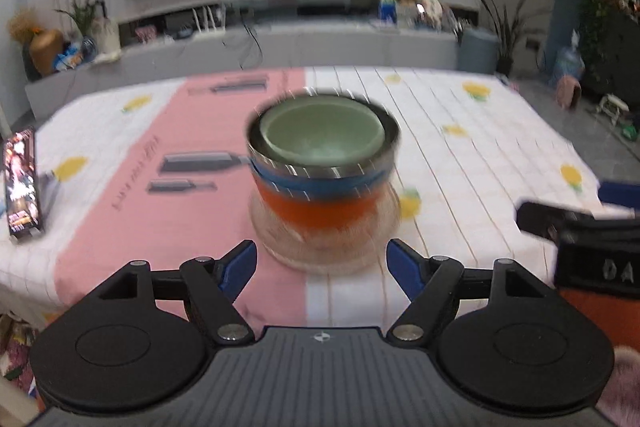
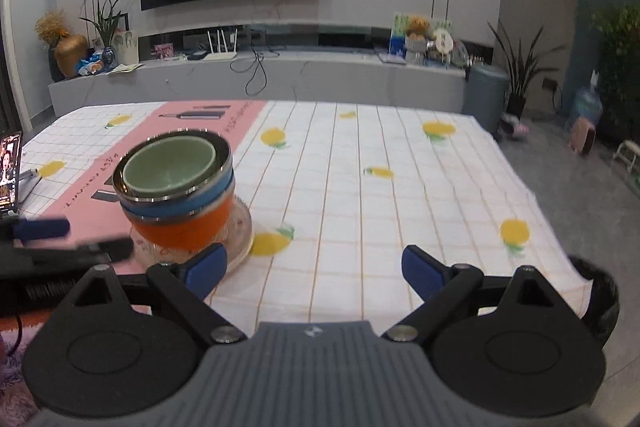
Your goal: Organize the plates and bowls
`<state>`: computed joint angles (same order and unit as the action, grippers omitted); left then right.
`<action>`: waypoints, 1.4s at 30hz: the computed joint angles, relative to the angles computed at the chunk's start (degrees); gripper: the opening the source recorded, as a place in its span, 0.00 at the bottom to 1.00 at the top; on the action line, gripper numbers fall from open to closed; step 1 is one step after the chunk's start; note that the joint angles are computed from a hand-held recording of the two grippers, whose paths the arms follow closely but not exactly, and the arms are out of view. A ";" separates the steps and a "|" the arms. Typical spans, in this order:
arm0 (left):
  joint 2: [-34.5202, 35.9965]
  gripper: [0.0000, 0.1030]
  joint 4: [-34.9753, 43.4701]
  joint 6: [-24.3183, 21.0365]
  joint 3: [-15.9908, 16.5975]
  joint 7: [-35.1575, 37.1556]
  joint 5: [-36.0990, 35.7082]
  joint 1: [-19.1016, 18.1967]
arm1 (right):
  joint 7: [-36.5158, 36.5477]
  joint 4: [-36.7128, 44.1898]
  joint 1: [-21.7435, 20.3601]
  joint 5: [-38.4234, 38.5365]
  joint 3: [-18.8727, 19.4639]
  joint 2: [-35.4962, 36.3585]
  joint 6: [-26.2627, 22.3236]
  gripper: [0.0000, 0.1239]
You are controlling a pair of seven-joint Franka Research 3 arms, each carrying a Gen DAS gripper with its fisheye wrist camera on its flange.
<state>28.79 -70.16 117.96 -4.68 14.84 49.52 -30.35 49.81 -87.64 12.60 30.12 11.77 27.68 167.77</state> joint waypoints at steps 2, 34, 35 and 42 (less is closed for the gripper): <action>0.69 0.83 1.21 -0.61 -0.36 2.66 -0.61 0.02 | 0.28 -0.28 0.59 -0.75 -0.58 0.08 0.45 0.75; 0.77 0.83 1.07 0.08 0.15 2.24 -1.22 -0.59 | 5.40 -1.00 -0.03 -1.81 -1.31 0.08 -0.85 0.75; 0.76 0.83 1.04 0.08 0.12 2.21 -1.18 -0.59 | 5.30 -0.99 -0.06 -1.76 -1.27 0.07 -0.90 0.75; 0.42 0.83 0.55 0.28 0.09 1.91 -0.67 -0.55 | 4.90 -1.02 -0.14 -1.45 -1.18 0.03 -1.11 0.75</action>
